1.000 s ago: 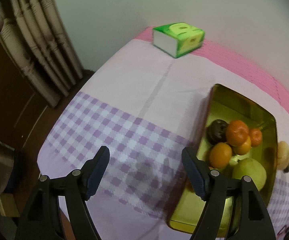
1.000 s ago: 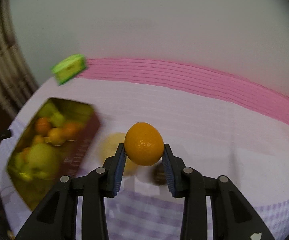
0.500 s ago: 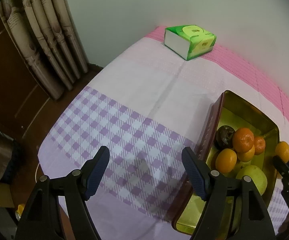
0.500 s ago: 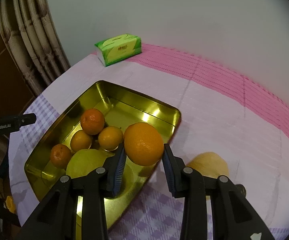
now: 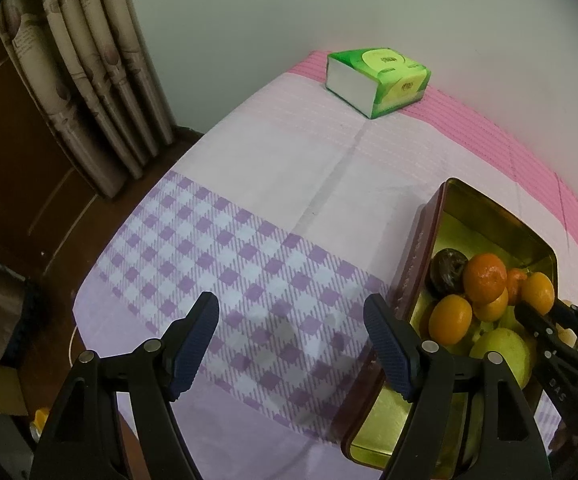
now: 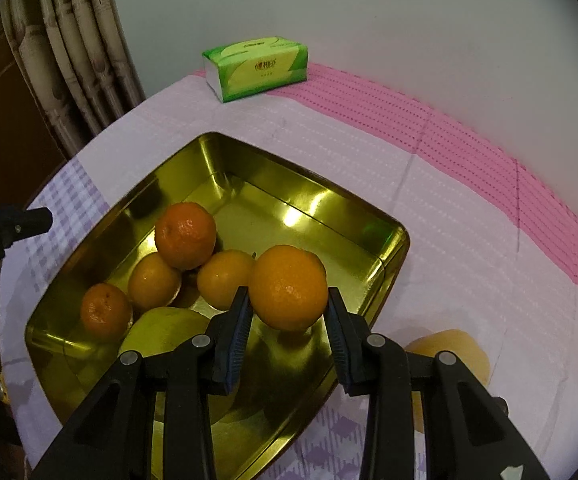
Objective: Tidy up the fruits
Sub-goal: 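Carry the yellow orange over the gold tray with the right gripper and release it, then move the right gripper back and grasp the dark brown fruit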
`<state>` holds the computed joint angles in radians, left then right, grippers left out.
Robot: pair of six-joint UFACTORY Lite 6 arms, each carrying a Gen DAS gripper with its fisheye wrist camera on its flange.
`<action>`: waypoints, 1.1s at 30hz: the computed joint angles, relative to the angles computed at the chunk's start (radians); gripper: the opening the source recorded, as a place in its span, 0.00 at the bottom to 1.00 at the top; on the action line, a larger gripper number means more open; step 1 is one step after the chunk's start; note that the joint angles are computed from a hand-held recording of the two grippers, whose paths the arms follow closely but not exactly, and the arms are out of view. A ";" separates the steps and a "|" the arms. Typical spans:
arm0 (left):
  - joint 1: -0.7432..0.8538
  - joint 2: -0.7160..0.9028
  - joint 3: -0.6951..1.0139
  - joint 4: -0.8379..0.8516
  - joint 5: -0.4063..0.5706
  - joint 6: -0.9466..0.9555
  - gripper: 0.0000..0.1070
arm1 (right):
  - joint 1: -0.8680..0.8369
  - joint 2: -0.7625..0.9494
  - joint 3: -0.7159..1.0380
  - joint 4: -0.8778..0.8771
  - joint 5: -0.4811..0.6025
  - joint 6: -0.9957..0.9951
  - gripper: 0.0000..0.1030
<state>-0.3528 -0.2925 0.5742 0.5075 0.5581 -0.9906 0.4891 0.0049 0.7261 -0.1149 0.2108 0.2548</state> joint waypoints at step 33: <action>-0.062 0.018 0.005 0.008 0.008 -0.019 0.71 | -0.132 -0.363 -0.175 0.253 0.084 -0.250 0.44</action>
<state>-0.4147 -0.2746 0.5794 0.5156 0.5664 -1.0095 0.3573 -0.3577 0.5508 0.1379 0.2952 0.0047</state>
